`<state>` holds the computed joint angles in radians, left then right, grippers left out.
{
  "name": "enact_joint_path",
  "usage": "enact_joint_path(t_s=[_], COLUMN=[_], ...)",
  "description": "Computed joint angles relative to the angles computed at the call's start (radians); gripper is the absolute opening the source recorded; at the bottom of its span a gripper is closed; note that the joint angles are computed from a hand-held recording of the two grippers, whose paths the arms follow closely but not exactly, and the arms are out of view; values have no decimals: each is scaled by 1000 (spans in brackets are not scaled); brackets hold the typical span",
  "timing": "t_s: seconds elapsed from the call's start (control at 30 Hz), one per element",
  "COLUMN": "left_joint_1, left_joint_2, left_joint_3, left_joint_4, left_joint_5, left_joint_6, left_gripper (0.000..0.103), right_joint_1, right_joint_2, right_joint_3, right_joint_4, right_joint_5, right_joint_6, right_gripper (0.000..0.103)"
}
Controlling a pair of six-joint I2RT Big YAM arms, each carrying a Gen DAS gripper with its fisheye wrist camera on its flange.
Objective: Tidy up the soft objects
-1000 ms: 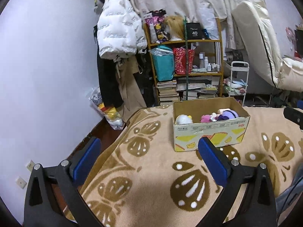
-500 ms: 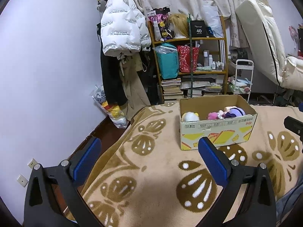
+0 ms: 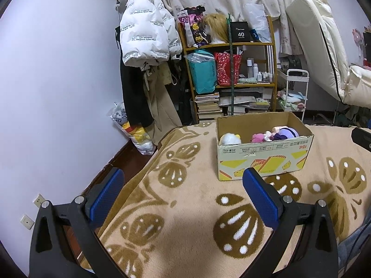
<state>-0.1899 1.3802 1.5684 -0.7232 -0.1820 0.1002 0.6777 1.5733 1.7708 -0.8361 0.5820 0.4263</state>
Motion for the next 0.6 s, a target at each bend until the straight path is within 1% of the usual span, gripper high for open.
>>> enact_joint_path(t_s=[0.37, 0.6], left_joint_1=[-2, -2], left_joint_2=[4, 7], left_joint_3=[4, 8], left_joint_4=[-4, -10], left_joint_5=[3, 13], left_joint_6=[5, 5], left_gripper=[101, 101], right_joint_1=[-4, -9], right_joint_2=[2, -4], right_joint_3=[11, 4], right_joint_4=[-18, -22], right_joint_5=[2, -4], right_joint_6=[13, 7], right_gripper=[103, 103])
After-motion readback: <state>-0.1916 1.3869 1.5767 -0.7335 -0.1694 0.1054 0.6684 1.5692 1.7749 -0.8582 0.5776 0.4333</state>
